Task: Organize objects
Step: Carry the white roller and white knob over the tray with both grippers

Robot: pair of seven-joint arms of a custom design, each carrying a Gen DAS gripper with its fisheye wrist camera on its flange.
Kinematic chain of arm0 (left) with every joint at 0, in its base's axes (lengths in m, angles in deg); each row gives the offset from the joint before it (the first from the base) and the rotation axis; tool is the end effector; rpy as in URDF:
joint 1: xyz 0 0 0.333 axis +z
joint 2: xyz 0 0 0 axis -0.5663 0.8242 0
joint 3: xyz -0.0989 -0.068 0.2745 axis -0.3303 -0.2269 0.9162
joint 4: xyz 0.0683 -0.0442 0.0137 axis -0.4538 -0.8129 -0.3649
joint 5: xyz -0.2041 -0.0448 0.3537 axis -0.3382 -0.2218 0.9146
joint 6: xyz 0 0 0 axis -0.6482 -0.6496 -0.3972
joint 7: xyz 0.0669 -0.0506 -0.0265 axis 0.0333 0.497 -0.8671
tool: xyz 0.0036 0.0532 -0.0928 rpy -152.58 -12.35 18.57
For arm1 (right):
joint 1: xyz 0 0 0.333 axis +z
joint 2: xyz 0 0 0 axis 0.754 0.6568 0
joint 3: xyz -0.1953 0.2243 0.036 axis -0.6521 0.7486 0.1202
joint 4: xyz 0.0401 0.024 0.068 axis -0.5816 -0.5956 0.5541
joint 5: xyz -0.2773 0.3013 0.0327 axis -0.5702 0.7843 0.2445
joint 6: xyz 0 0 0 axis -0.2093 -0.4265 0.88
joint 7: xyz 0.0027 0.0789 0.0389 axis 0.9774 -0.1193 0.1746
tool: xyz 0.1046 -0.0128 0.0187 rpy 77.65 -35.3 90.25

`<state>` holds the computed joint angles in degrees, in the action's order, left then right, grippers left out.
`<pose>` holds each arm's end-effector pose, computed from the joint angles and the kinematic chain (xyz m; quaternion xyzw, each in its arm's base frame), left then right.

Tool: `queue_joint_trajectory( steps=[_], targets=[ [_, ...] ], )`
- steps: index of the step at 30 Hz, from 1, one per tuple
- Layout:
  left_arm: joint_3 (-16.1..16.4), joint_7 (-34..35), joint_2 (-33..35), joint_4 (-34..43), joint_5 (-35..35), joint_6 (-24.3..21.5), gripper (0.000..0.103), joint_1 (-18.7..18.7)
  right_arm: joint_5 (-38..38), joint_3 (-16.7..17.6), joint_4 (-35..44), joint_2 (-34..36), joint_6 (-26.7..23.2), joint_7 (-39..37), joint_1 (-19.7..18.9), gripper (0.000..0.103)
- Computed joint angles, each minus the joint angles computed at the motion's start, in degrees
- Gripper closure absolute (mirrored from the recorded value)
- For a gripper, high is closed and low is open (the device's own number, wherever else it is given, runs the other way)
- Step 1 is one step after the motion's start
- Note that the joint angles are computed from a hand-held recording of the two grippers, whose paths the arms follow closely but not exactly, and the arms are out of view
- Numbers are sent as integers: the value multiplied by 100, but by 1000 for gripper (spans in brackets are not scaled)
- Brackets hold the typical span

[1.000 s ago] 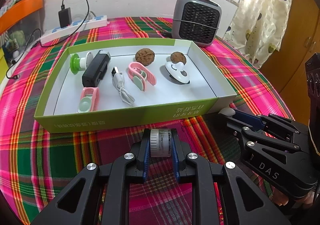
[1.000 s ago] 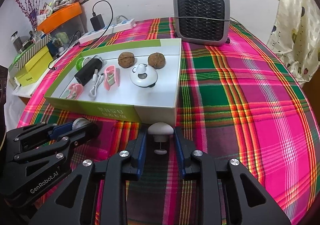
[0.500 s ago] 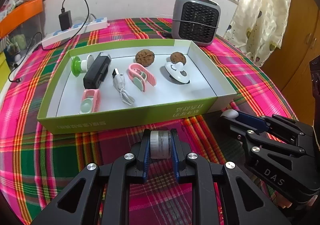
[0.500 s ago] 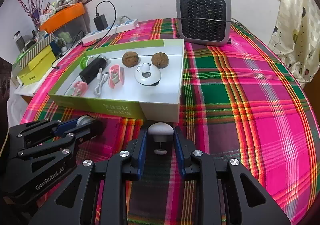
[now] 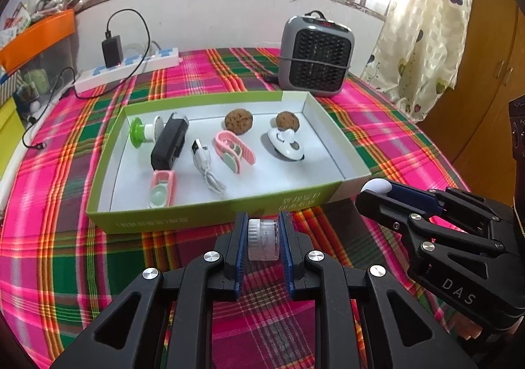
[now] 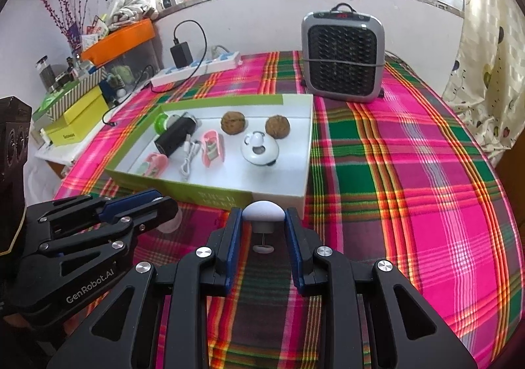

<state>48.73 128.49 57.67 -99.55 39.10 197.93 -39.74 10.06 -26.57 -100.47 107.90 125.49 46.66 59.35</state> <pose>0.6668 -0.2717 0.3126 -0.5666 0.7380 -0.3276 0.1643 0.6571 0.1458 0.3187 -0.7085 0.5938 -0.1791 0.3366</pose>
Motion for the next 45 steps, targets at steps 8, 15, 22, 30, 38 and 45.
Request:
queue_joint_trajectory(
  steps=[8, 15, 22, 30, 38, 45],
  targets=[
    [-41, 51, -36, 46, -60, 57, 86, 90, 243, 245, 172, -3, -21, -352, -202, 76],
    [-176, 237, 161, 354, -185, -76, 86, 237, 209, 151, 560, 171, -288, -409, -148, 76],
    [-222, 453, 393, 707, -343, -268, 86, 249, -89, -134, 1077, 500, -645, -54, 33, 76],
    [-248, 667, 604, 1045, -506, -374, 86, 256, -385, -236, 1424, 757, -883, 190, 84, 76],
    [-196, 817, 836, 1369, -626, -594, 86, 164, -657, -323, 1703, 977, -1109, 384, 114, 76],
    [-108, 901, 1026, 1659, -688, -797, 86, 51, -931, -432, 1927, 1167, -1347, 586, 179, 76]
  ],
)
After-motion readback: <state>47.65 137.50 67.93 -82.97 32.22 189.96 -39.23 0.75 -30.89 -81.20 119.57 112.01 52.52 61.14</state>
